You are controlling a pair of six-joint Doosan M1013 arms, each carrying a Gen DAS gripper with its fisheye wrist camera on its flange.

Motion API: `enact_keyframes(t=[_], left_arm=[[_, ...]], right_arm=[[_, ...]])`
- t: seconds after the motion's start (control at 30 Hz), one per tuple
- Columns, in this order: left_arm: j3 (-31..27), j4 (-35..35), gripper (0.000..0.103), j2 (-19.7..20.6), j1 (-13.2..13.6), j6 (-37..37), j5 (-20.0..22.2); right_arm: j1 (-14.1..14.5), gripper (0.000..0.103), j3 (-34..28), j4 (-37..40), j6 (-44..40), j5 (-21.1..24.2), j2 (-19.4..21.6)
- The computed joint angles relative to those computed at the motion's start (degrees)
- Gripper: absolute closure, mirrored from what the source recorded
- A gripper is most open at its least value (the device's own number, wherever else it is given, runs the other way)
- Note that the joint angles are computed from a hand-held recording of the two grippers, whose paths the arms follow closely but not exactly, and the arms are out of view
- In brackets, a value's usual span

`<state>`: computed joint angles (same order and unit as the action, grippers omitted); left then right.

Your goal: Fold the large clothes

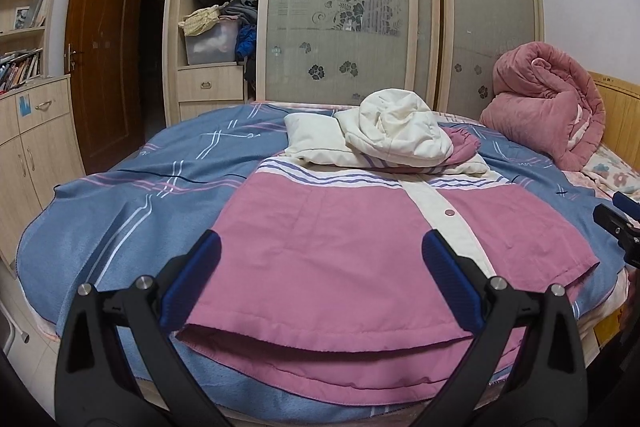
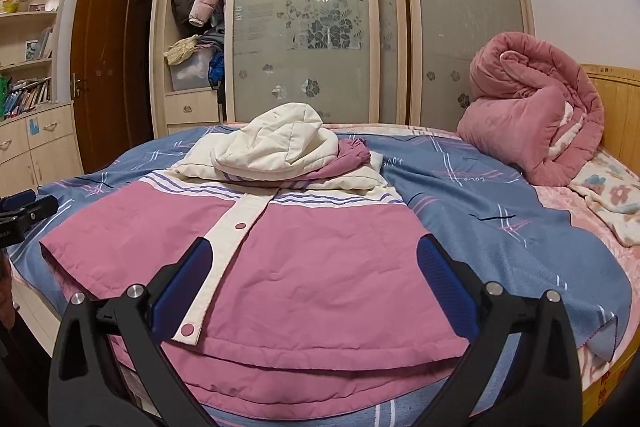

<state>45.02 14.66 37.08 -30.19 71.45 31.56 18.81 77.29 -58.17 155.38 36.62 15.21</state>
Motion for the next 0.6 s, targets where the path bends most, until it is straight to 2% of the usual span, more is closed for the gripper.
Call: enact_keyframes(t=[0.23,0.4,0.6], left_arm=[[-0.5,-2.6,0.002,0.3,0.2,2.0,1.0],[-0.1,-1.2,0.002,0.2,-0.1,2.2,0.8],[2.5,0.5,0.002,-1.1,-0.6,9.0,-1.2]], right_arm=[[-0.2,0.001,-0.1,1.7,-3.2,1.9,0.2],[-0.5,0.001,0.1,4.2,-5.3,2.8,0.1],[-0.6,0.001,1.2,4.4,-6.3,2.6,-0.6]])
